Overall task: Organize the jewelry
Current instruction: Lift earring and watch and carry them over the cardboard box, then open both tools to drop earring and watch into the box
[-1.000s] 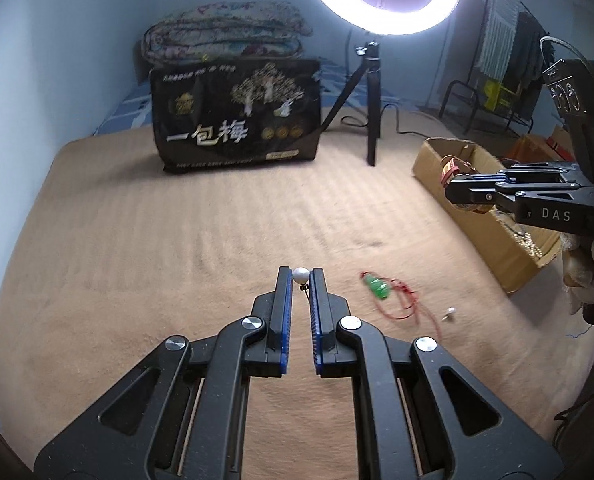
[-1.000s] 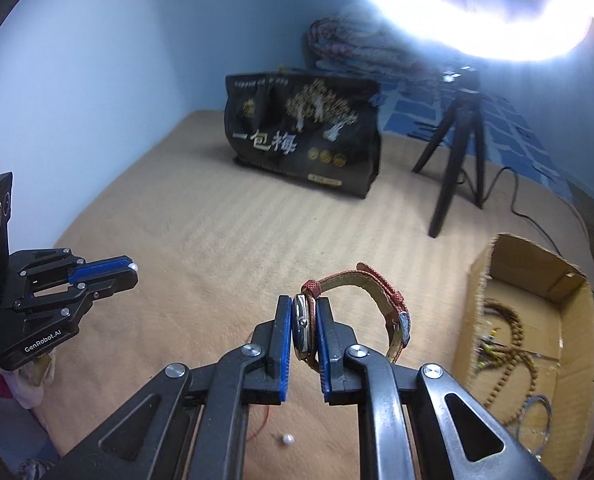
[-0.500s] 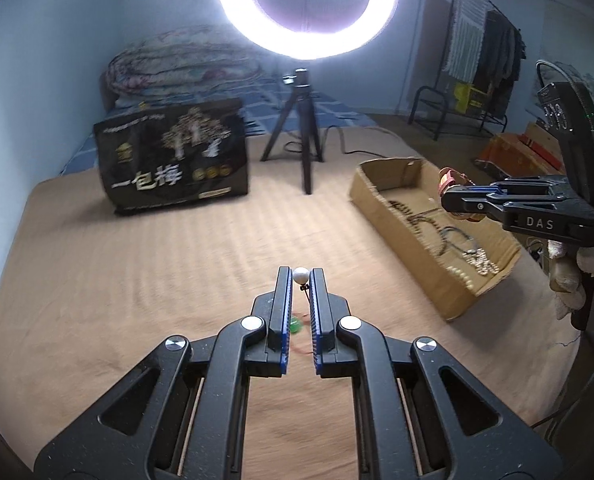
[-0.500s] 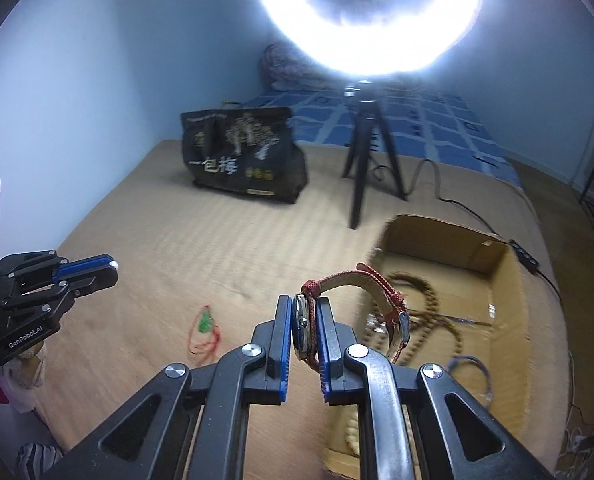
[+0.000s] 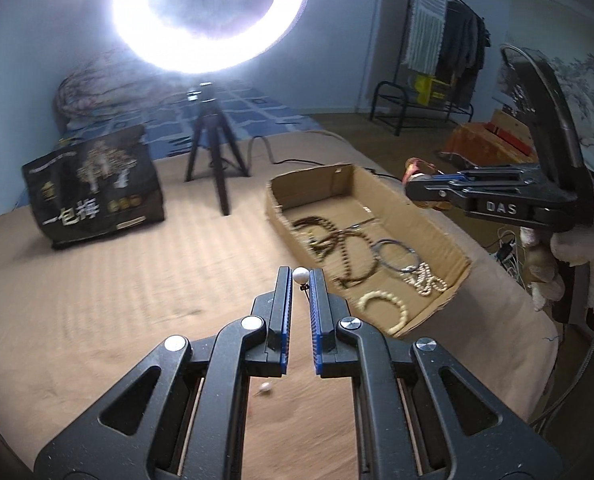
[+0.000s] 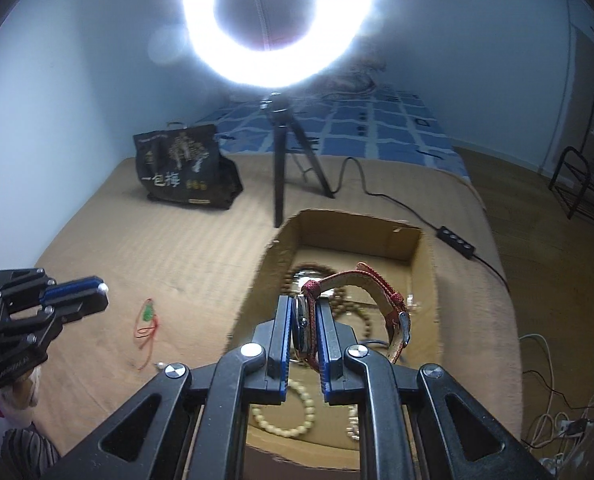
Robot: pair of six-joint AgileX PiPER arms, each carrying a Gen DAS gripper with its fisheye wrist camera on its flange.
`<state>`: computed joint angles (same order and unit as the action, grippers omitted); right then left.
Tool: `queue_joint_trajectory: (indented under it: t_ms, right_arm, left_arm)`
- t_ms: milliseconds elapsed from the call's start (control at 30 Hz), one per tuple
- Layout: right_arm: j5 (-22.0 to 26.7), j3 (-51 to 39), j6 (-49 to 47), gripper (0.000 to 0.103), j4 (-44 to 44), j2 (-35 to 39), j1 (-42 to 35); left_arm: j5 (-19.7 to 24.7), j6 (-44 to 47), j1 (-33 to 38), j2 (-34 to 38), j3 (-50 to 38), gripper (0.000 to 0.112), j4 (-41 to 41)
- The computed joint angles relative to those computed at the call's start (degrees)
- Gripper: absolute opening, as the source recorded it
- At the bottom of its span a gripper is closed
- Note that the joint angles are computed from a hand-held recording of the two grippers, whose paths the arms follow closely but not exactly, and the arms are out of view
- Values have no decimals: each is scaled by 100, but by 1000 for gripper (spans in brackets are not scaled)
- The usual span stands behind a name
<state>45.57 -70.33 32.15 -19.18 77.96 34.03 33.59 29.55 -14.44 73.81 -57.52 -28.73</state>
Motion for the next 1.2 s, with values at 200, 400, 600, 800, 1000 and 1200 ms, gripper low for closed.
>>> queue_joint_trajectory:
  t_ms: [200,400,600,800,1000,1200]
  right_arm:
    - [-162,100,-562,9,472,-51,-591]
    - [-387,109,-1134,10,1061,137,-1108]
    - [-567,7,-1440,10,1346,469,-1360]
    - [-658,-91,-1511,10,1400,718,-1395]
    - [-742,-114,-1525,14,1410,794,-1432]
    - [-753,-115,-1216,46,1125,749,-1391]
  left_arm:
    - [-232,-521,-598,354,-232,7,303]
    - [-413,-746,-948,759,-436,7,352]
    - [-524,-855,-1156,1151,-630,7,344]
    - [-558,-898,-1275,1290,-710,7,401]
    - [-580,-1011,-1341,1327,-751,7,573]
    - [-487,-1126,-1376,1335,-804,28,730]
